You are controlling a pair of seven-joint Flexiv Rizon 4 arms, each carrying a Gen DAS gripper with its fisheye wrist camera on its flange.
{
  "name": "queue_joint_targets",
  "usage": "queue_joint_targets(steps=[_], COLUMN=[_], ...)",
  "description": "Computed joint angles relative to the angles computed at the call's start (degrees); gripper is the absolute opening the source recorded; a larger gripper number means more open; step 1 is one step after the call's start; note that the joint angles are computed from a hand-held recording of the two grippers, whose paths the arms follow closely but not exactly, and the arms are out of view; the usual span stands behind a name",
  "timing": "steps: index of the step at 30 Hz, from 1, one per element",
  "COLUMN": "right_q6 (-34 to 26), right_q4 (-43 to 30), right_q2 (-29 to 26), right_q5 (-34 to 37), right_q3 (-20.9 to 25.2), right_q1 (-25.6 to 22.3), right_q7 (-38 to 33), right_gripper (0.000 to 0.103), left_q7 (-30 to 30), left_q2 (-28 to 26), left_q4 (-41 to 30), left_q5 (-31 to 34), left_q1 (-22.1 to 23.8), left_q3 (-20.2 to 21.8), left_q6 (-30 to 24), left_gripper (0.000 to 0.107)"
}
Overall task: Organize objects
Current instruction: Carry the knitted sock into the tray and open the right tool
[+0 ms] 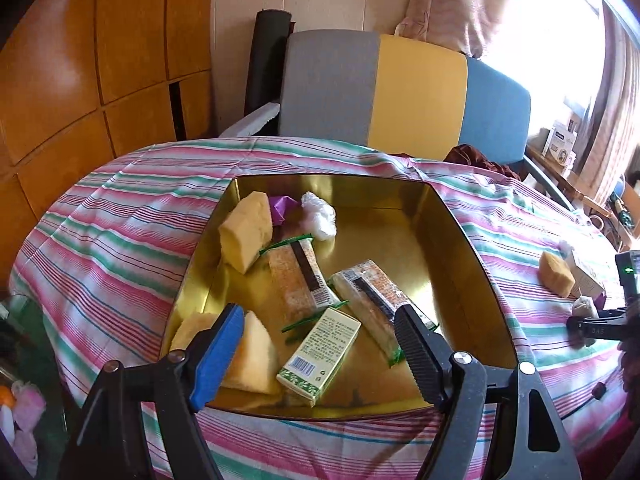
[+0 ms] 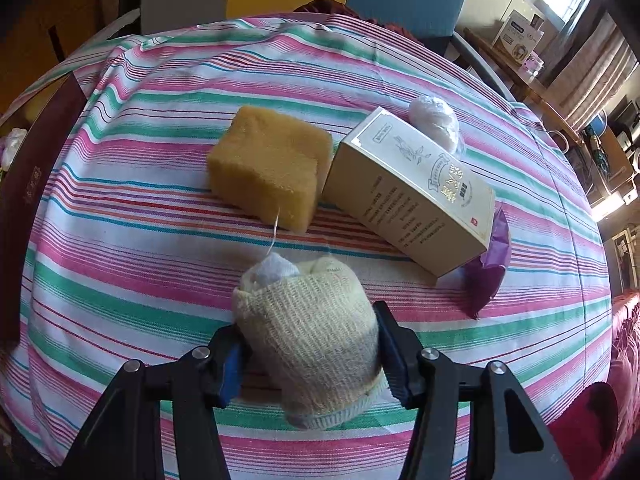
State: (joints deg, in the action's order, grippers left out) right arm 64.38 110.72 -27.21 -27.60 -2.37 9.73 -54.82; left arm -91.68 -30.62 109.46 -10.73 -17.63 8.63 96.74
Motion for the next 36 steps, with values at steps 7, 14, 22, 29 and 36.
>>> queue_joint_targets(steps=[7, 14, 22, 29, 36], right_q6=[4.01, 6.50, -1.18, -13.60, -17.58], right_q4=[-1.29, -10.28, -30.36, -49.20, -56.02], right_q2=[2.04, -0.66, -13.36, -26.36, -30.13], right_q5=[7.56, 13.77, 17.29, 16.28, 24.73], right_q3=[5.22, 11.85, 13.99, 8.82, 15.25], right_q1=[-1.34, 1.09, 8.23, 13.82, 11.55], right_q7=[-3.63, -12.28, -19.18, -14.13, -22.32], right_gripper=[0.056, 0.056, 0.056, 0.057, 0.059], left_q7=[0.21, -1.27, -1.21, -0.89, -1.23], left_q2=[1.98, 2.56, 2.65, 2.20, 1.73], left_q4=[3.41, 5.49, 6.49, 6.37, 6.30], left_q5=[-0.96, -3.10, -3.52, -3.74, -3.72], left_q1=[5.58, 5.78, 7.75, 10.34, 12.08], left_q3=[-4.27, -1.74, -2.68, -5.18, -6.65], left_q6=[2.57, 2.85, 3.79, 2.62, 1.77], left_gripper=[0.080, 0.080, 0.081, 0.082, 0.082])
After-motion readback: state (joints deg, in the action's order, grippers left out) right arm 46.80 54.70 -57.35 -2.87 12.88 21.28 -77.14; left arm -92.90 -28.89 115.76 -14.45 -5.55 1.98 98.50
